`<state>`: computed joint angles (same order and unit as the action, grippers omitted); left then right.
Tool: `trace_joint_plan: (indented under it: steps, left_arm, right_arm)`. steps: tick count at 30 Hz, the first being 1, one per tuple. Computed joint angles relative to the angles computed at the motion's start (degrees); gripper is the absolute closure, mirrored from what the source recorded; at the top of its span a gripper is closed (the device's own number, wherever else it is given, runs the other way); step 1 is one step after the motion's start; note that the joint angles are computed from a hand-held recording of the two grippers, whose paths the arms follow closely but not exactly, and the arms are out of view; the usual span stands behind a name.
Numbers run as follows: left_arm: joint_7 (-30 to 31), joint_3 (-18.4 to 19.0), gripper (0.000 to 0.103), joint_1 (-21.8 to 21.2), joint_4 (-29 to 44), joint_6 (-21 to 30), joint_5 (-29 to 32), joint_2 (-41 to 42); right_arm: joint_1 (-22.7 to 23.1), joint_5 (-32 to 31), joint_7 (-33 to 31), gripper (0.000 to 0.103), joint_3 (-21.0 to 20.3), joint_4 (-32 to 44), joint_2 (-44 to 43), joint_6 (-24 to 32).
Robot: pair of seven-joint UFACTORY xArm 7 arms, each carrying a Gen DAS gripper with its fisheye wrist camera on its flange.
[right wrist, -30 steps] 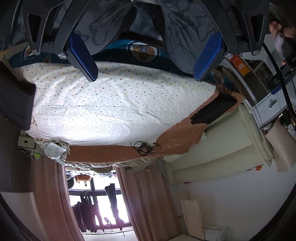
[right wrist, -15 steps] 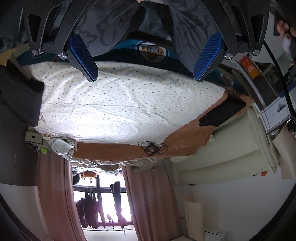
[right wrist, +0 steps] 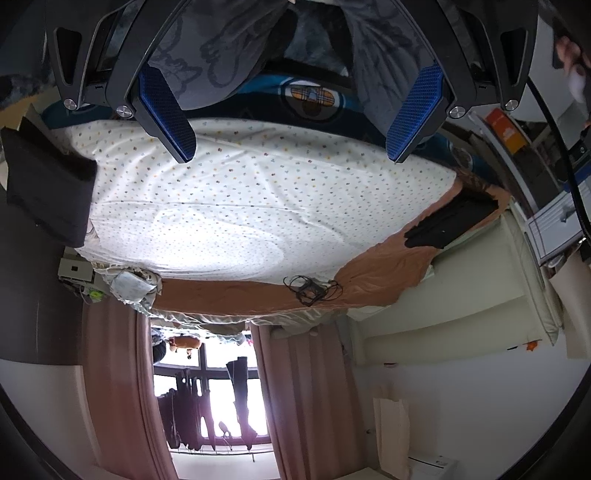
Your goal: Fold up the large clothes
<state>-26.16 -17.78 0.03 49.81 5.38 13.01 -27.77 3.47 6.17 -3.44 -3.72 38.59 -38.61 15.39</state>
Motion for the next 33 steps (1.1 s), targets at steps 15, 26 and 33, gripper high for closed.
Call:
trace_joint_plan:
  steps: [15,26,33]
  left_arm:
    - [0.11,0.25,0.000,-0.26,-0.49,-0.81,-0.47,-0.31]
    - [0.32,0.44,0.001,-0.35,-0.61,-0.32,-0.78,-0.85]
    - [0.34,0.04,0.001,0.21,-0.50,0.48,-0.71,-1.30]
  right_arm:
    - [0.29,0.66,-0.58,0.000,-0.82,0.18,0.40,1.06]
    - [0.20,1.02,-0.36,0.000,-0.68,-0.22,-0.10,1.55]
    - [1.18,1.83,-0.84,0.000,-1.67,-0.50,-0.97,2.22]
